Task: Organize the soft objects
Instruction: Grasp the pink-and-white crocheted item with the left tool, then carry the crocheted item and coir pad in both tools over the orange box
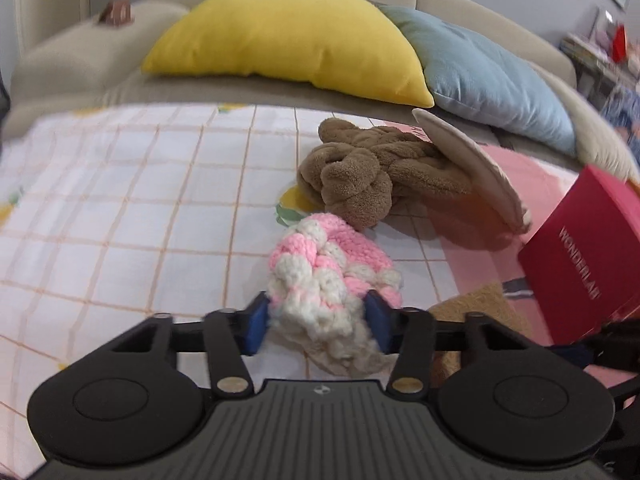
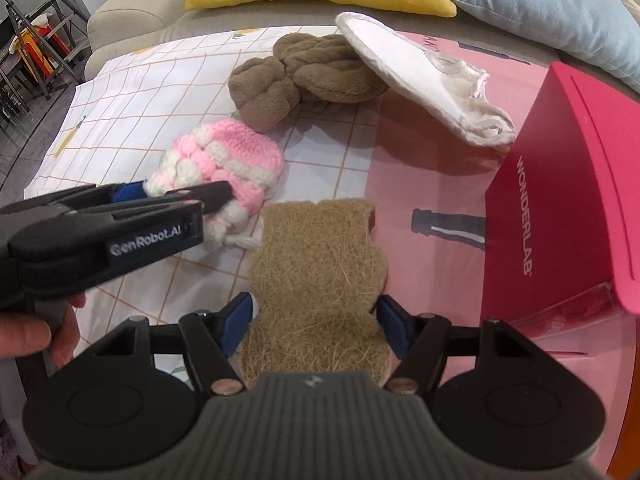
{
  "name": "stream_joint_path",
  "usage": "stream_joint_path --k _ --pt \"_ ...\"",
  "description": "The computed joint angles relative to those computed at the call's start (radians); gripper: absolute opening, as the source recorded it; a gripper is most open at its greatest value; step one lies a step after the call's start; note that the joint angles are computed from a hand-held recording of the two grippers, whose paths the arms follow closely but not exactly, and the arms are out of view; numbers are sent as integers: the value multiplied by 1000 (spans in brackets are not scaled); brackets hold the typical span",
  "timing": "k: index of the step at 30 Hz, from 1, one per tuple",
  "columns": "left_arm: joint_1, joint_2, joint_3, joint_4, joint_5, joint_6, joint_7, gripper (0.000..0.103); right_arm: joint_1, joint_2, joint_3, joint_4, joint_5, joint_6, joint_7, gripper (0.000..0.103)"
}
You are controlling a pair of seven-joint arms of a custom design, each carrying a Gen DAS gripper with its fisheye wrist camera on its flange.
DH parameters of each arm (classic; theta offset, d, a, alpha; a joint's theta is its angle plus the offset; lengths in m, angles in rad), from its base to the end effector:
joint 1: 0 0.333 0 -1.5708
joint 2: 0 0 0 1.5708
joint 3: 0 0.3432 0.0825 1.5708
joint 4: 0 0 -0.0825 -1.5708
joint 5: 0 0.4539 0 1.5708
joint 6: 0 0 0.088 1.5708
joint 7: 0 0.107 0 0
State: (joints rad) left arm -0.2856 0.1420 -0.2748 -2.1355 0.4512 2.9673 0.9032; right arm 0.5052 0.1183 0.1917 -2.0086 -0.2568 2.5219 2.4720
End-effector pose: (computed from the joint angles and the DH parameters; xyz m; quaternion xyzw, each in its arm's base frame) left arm 0.5458 -0.3724 0.4019 -0.5589 0.7524 -0.3145 0.1502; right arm 0.5169 0.4318 0.4308 -0.6801 0.7014 -0.0800 0.1977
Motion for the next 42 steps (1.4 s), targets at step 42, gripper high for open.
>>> stream_joint_path --k 42 --pt "-254 -524 -88 -236 89 -77 -247 38 93 -905 -16 -670 -16 8 164 67"
